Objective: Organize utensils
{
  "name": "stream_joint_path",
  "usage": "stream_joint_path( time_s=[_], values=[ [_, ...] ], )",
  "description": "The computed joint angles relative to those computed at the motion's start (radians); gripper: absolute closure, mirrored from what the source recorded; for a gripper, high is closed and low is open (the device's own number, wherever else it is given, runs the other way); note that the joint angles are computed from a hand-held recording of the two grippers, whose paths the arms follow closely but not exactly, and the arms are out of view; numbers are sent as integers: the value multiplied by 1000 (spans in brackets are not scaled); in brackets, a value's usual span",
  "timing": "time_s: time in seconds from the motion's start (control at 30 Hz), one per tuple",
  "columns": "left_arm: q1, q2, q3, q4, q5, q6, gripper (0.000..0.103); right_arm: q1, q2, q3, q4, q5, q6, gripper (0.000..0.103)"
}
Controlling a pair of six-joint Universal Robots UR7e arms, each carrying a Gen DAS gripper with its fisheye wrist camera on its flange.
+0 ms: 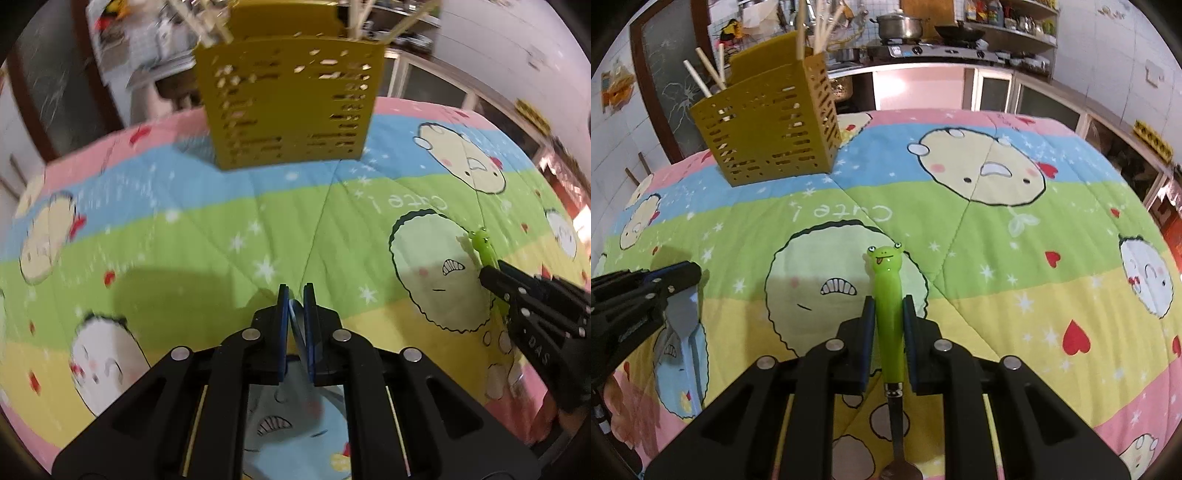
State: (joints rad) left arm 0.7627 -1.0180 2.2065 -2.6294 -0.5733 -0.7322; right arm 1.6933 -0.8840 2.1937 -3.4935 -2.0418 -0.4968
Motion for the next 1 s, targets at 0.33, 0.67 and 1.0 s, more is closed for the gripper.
stream_joint_path(
  time_s=[0.33, 0.67, 1.0],
  values=[
    [4, -38, 23, 8, 17, -86, 45, -9, 9, -11, 24, 1, 14, 87],
    [4, -66, 40, 143, -43, -357, 47, -5, 15, -29, 40, -7, -3, 87],
    [41, -41, -14, 173, -79, -359, 58, -3, 8, -42, 80, -14, 5, 87]
  ],
)
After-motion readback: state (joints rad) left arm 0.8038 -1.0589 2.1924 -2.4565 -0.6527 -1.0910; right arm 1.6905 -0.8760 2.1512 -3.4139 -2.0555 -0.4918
